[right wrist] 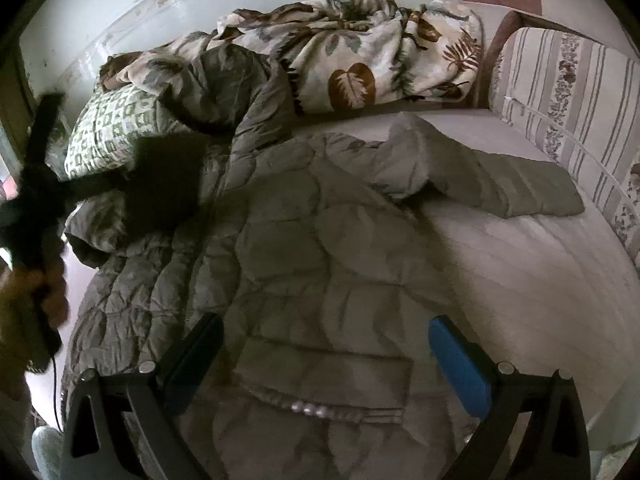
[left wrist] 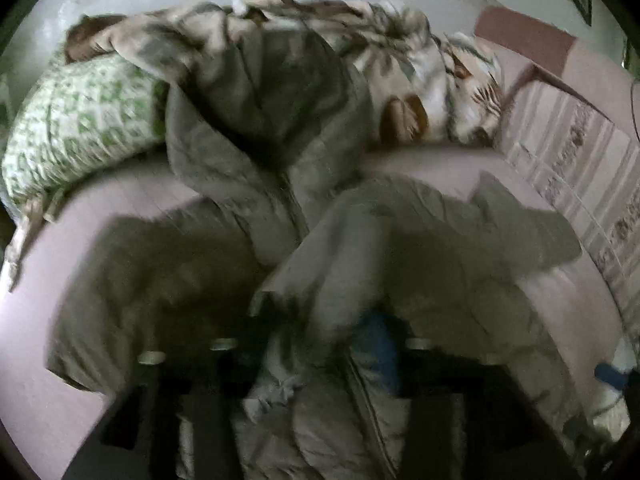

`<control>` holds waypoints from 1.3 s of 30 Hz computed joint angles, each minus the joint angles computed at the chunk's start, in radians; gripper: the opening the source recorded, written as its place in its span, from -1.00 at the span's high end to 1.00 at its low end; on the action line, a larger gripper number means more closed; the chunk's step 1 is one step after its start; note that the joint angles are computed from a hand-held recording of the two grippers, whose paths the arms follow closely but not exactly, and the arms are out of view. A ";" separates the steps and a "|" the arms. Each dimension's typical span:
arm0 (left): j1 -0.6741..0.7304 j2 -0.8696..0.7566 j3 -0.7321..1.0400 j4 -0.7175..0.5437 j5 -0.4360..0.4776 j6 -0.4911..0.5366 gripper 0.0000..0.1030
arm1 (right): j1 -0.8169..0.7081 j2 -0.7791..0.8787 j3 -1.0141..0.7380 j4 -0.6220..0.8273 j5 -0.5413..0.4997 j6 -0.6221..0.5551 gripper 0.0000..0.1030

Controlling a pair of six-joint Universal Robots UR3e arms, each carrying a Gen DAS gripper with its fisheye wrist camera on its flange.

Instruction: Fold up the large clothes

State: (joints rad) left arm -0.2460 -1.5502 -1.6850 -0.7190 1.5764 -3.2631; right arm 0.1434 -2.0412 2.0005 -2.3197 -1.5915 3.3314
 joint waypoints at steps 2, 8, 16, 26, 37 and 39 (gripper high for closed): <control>-0.002 0.071 -0.084 0.044 0.019 0.015 -0.33 | -0.007 -0.001 0.003 0.000 -0.004 -0.017 -1.00; 0.204 0.347 -0.276 0.072 -0.042 0.124 -0.50 | -0.052 0.111 -0.059 -0.007 0.124 -0.033 -1.00; 0.629 0.526 -0.388 -0.040 -0.215 0.258 -0.67 | -0.008 0.505 -0.412 -0.027 0.297 0.074 -1.00; 0.533 0.139 -0.350 0.077 -0.056 0.205 -0.34 | 0.033 0.999 -0.911 0.157 0.302 0.172 0.03; 0.437 0.146 -0.442 0.145 0.037 0.198 -0.34 | 0.192 1.211 -1.401 0.235 -0.134 -0.042 0.53; 0.414 0.114 -0.424 0.151 0.061 0.184 -0.37 | 0.193 1.287 -1.479 0.310 -0.171 -0.019 0.53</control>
